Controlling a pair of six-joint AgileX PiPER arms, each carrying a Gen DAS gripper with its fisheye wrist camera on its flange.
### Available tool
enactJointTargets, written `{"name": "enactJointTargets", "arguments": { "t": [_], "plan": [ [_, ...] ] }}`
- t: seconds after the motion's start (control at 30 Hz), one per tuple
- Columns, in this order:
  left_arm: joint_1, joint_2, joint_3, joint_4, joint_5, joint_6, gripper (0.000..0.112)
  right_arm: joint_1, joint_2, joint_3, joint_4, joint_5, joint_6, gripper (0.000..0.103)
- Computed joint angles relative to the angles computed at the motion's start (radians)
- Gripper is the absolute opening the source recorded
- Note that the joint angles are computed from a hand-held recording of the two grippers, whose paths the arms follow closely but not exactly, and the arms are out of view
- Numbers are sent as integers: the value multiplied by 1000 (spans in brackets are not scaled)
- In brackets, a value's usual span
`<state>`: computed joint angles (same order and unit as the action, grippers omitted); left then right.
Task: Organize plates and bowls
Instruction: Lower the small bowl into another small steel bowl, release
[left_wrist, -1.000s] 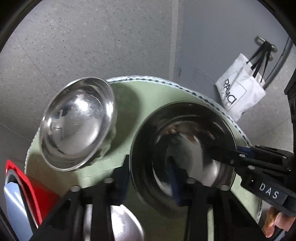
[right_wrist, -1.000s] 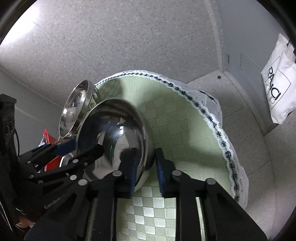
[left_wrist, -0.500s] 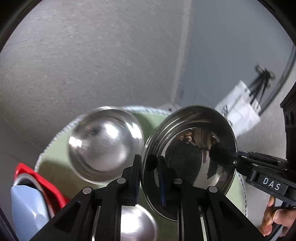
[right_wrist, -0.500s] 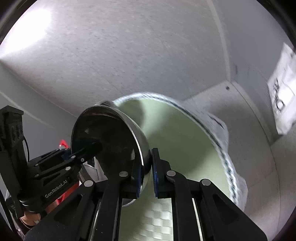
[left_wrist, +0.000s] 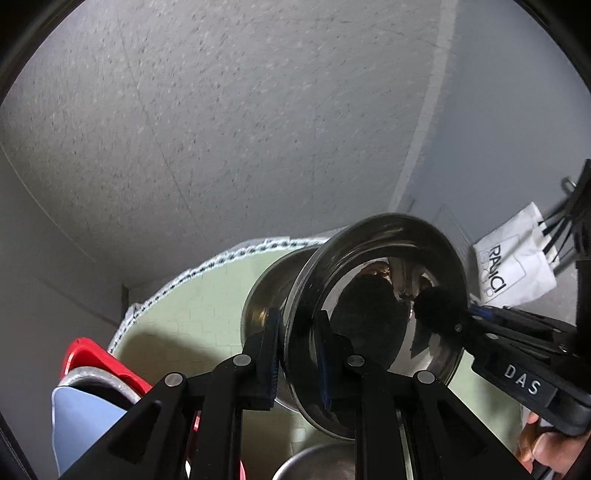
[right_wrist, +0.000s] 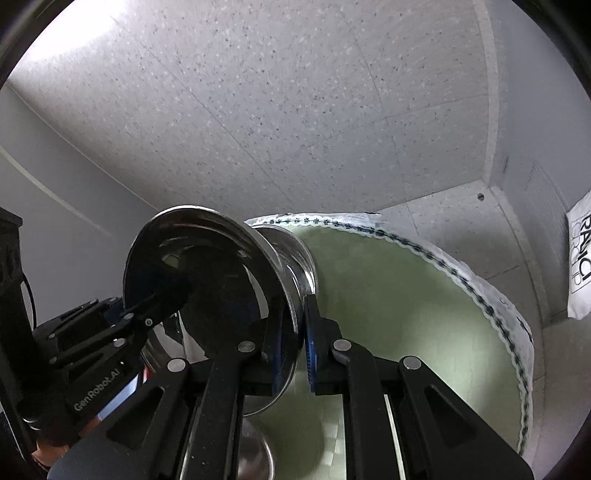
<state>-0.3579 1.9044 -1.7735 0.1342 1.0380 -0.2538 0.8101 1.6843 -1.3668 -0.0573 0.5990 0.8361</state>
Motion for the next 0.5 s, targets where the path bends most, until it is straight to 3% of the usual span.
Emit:
{"name": "enactJointTargets", "arguments": {
  "t": [0.3, 0.5],
  "plan": [
    [18, 118, -101, -50, 37, -11, 16, 61, 103, -126, -218, 142, 115, 10],
    [44, 183, -144, -69, 43, 1, 16, 79, 146, -194, -269, 198, 124, 10]
  ]
}}
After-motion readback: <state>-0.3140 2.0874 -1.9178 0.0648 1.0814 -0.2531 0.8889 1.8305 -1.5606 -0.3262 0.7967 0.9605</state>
